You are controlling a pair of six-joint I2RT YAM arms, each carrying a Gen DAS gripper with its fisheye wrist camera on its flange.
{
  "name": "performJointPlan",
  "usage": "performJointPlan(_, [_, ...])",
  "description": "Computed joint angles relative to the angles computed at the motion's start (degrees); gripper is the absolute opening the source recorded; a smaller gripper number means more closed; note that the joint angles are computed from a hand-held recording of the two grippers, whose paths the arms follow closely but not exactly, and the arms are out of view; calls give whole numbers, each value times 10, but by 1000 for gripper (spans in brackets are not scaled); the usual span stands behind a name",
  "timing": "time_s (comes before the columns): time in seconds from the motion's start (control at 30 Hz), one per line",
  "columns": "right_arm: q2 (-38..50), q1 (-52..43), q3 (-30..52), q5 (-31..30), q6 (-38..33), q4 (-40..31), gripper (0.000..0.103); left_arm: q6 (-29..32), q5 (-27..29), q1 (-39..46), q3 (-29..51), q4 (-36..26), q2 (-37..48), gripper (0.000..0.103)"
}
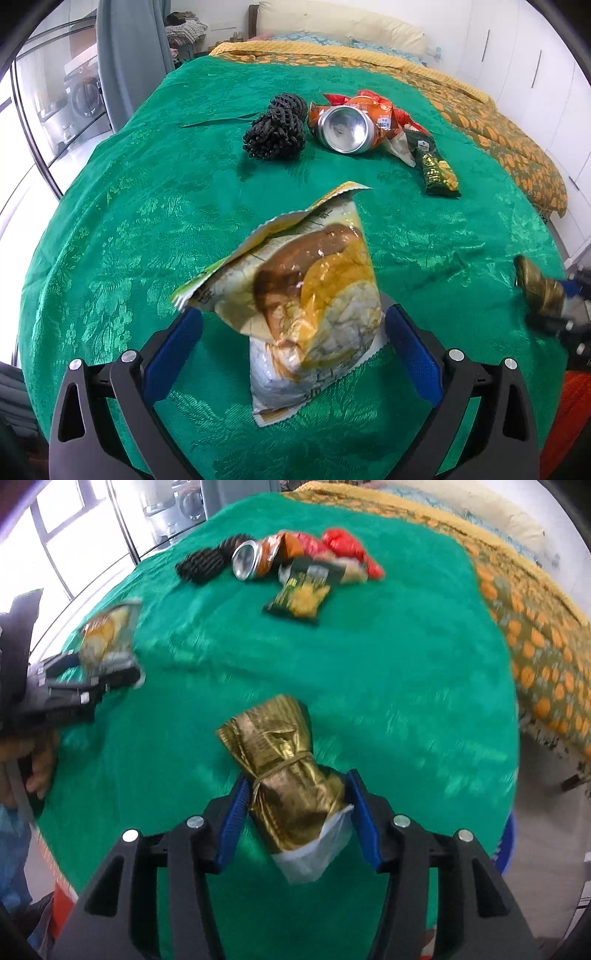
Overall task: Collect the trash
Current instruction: 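Grasp the gold foil packet with the right tool and lift it, then carry both wrappers to the blue basket and release them with both tools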
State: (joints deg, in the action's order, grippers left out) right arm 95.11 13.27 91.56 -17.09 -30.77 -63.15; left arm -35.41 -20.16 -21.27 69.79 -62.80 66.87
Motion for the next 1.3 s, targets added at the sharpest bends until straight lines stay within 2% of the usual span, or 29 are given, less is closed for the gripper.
performJointPlan(0.07, [-12,-3,-17,-9,-4,4,63,10,5,1,-5,-13,-14,97])
performJointPlan(0.1, [-12,-8,-16,-19,-8,-7,65,13,5,0,-8,-23,-25,97])
performJointPlan(0.17, [-14,-22,-11,-40,-20,-31,76,18,12,2,-17,-35,-48,97])
performJointPlan(0.23, [-16,-36,-2,-56,-38,-48,81,19,31,5,-27,-46,-80,97])
performJointPlan(0.4, [-16,-30,20,-60,-83,-51,83,16,71,12,-22,-27,-111,97])
performJointPlan(0.53, [-19,-4,27,-55,-113,-47,83,8,65,15,6,-18,-56,97])
performJointPlan(0.6, [-10,21,33,-28,-114,-46,82,5,61,29,15,-16,-29,97])
performJointPlan(0.63, [-6,33,33,-1,-111,-36,82,-1,62,38,18,-16,-18,97])
performJointPlan(0.7, [6,44,38,28,-103,-29,65,-5,65,50,19,-11,-11,94])
performJointPlan(0.73, [17,44,50,28,-102,-44,51,-3,67,53,20,-9,-9,86])
performJointPlan(0.77, [28,43,60,28,-97,-57,46,0,67,54,21,-8,-7,75])
performJointPlan(0.8, [27,40,59,27,-93,-54,44,6,64,51,22,-7,-8,68])
performJointPlan(0.83, [24,35,56,20,-88,-51,44,10,69,50,20,-2,-12,51])
performJointPlan(0.87, [21,30,55,12,-83,-49,43,11,71,47,19,1,-18,47])
performJointPlan(1.03, [3,-29,61,-77,-56,-67,43,-16,51,4,25,-13,-31,39])
performJointPlan(1.17, [7,-73,73,-138,-40,-85,43,-55,30,-68,51,-21,-14,37])
performJointPlan(1.3, [22,-130,88,-183,-40,-98,43,-85,17,-148,101,-21,38,37])
